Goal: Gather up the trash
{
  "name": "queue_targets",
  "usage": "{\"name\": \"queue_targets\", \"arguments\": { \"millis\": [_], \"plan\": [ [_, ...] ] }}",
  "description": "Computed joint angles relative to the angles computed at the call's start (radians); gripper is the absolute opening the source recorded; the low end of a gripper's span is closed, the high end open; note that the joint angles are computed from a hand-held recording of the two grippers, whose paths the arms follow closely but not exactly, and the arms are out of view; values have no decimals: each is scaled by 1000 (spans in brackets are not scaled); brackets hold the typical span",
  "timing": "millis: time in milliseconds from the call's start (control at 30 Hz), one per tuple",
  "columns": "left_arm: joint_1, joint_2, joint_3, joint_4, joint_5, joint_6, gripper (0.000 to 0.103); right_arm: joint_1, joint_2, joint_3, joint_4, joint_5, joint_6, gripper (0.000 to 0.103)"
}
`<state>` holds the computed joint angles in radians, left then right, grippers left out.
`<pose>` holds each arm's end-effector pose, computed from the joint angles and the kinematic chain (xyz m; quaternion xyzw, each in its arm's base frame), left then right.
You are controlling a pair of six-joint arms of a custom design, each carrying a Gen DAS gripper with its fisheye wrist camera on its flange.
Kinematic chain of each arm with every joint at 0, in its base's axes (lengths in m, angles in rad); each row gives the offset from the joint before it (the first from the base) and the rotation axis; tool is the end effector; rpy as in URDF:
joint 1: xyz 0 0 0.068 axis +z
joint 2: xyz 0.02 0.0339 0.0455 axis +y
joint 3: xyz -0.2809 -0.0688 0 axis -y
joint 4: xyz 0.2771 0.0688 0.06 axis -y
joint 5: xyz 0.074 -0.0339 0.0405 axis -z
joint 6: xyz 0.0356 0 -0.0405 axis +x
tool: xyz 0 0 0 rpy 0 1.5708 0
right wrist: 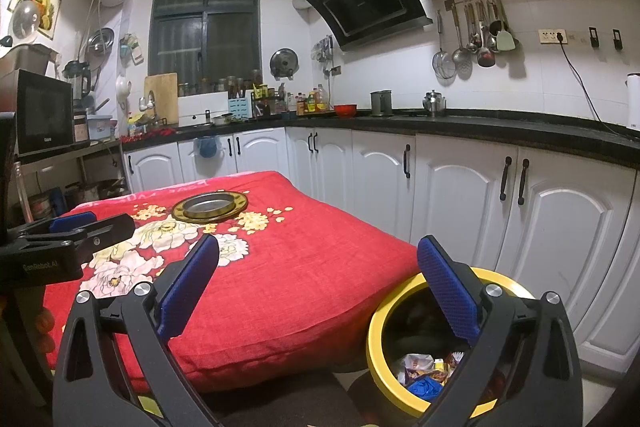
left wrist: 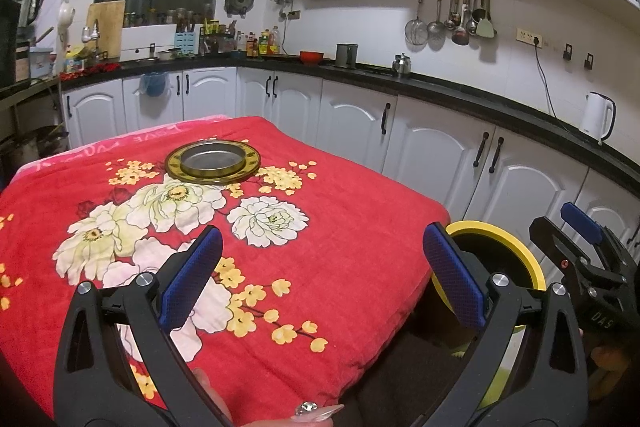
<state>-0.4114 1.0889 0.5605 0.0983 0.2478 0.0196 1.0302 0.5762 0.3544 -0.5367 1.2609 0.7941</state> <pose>0.2330 -0.1112 0.2293 0.2438 0.8017 -0.2063 0.5053 0.0957 0.0936 0.2058 0.1439 0.7643 -0.0791 0.6236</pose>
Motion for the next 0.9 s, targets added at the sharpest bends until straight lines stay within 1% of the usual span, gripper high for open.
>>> {"name": "queue_targets", "arguments": {
  "millis": [667,833,900],
  "plan": [
    [0,3,-2,4,-3,2,92,-3,-9,-4,-1,-4,-2,97],
    [-5,6,20,-30,-11,8,92,-2,-6,-4,-1,-2,0,97],
    [-14,11,26,-40,-29,3,92,-3,-11,-5,-1,-3,-2,97]
  ]
}}
